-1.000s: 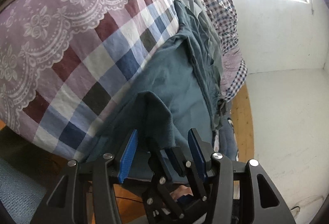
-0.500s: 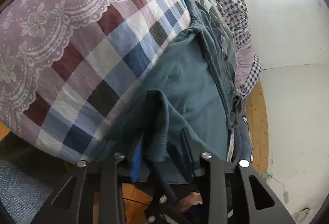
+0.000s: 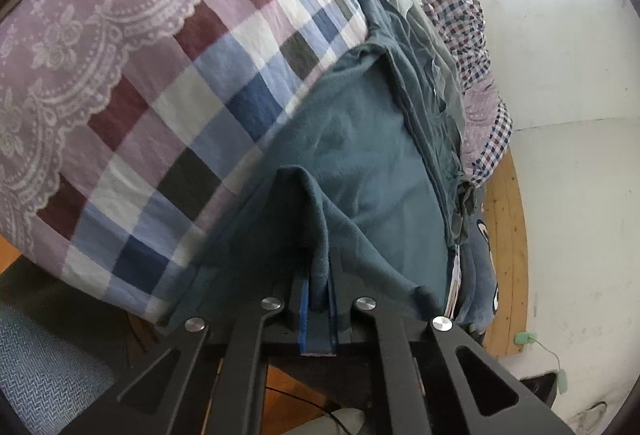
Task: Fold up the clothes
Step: 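Hold the teal shirt edge with the left gripper while the right gripper releases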
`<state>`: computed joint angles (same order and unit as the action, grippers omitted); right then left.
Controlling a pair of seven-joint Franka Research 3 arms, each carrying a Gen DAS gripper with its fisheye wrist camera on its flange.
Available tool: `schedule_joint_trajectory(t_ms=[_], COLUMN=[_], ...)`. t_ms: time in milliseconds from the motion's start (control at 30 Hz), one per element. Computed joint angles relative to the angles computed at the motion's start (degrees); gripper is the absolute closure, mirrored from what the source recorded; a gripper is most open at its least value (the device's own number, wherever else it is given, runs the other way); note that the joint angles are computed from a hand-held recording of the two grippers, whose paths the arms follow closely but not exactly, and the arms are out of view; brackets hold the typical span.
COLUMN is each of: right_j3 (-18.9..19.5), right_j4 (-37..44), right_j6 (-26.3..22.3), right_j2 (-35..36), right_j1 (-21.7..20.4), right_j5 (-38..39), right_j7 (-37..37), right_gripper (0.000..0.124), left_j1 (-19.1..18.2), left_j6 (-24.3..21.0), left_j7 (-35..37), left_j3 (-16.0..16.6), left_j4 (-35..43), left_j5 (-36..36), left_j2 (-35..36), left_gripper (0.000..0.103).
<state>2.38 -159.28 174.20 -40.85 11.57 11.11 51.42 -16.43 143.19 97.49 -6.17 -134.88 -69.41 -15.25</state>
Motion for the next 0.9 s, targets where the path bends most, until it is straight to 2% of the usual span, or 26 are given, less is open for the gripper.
schedule_joint_trajectory(t_ms=[100, 133, 233, 367, 600, 767, 900], right_j3=[2.7, 2.1, -1.2, -4.9, -17.2, -24.7, -26.6], right_j4=[0.8, 1.4, 4.1, 7.5, 17.9, 23.3, 24.8], right_j6=[-0.7, -2.5, -9.1, -14.7, -28.2, -41.4, -47.2], right_j2=[-1.3, -2.0, -3.9, -6.1, -0.4, 5.4, 7.8], right_j1=[-7.4, -8.6, -11.3, -18.7, -30.6, -33.5, -34.7], right_j5=[-0.5, -0.6, -0.4, -1.1, 3.5, 9.9, 13.8], right_j7=[4.4, 5.3, 7.0, 9.9, 17.8, 20.3, 18.5], right_gripper=[0.087, 0.087, 0.087, 0.087, 0.087, 0.087, 0.087], left_j1=[-0.1, -0.1, -0.2, -0.2, -0.9, -1.3, -2.2], left_j6=[-0.3, -0.1, 0.0, 2.0, 4.1, 6.6, 8.2], left_j7=[-1.0, -0.8, 0.5, -0.1, -0.2, -1.5, -2.2], left_j3=[0.0, -0.1, 0.1, -0.6, -0.5, -1.0, -1.0], left_j4=[0.3, 0.3, 0.0, -0.9, -1.6, -1.4, -0.9], left_j5=[-1.1, -2.0, -5.1, -5.4, -7.7, -5.8, -5.2], left_j2=[0.5, 0.6, 0.2, -1.2, -2.2, -2.5, -2.6], left_gripper=[0.097, 0.097, 0.097, 0.097, 0.097, 0.098, 0.098])
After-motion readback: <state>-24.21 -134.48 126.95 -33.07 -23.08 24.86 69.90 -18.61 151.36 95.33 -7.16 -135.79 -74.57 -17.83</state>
